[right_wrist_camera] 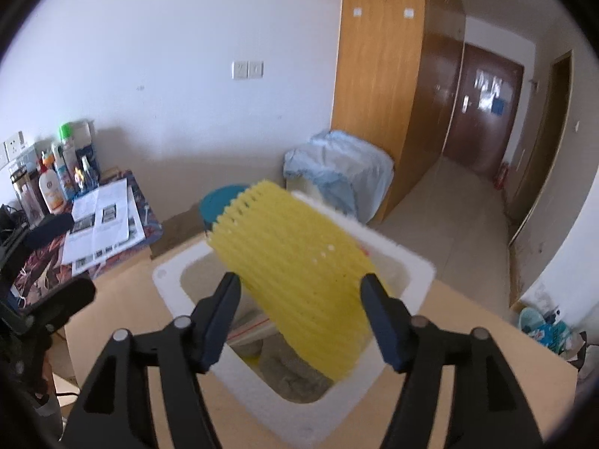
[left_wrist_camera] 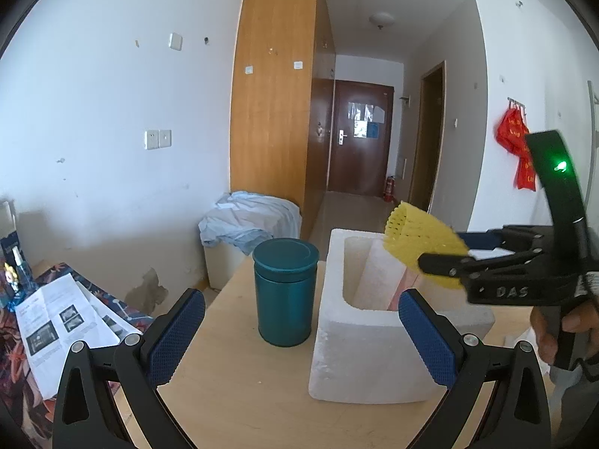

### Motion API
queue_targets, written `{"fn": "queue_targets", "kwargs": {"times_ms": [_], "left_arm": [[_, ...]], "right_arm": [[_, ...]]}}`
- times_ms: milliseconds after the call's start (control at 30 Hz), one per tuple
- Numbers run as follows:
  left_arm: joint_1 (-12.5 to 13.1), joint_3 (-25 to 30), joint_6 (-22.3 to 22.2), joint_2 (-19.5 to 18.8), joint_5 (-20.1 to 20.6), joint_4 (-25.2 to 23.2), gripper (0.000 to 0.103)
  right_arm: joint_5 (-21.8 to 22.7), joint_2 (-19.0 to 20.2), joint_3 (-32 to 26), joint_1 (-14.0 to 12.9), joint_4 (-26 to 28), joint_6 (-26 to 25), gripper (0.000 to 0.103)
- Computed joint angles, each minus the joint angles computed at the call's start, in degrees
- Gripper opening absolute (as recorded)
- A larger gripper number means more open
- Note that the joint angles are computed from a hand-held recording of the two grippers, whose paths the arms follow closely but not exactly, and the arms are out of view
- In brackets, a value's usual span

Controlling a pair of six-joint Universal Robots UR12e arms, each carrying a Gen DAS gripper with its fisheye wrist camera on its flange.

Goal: Organize soft objects
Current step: 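Lower the yellow net into the foam box with the right gripper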

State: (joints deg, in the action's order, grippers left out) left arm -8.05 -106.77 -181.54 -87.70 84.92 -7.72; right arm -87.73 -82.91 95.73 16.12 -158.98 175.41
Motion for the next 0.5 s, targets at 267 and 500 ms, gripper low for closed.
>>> {"fn": "queue_targets", "kwargs": {"times_ms": [267, 500], "left_arm": [[-0.1, -0.1, -0.2, 0.1, -0.4, 0.1, 0.103], [-0.1, 0.0, 0.0, -0.1, -1.4, 0.7, 0.103]], "right_arm": [[1.7, 0.8, -3.1, -0.1, 10.7, -1.0, 0.071], [6.9, 0.4, -1.8, -2.0, 5.7, 2.1, 0.071]]}}
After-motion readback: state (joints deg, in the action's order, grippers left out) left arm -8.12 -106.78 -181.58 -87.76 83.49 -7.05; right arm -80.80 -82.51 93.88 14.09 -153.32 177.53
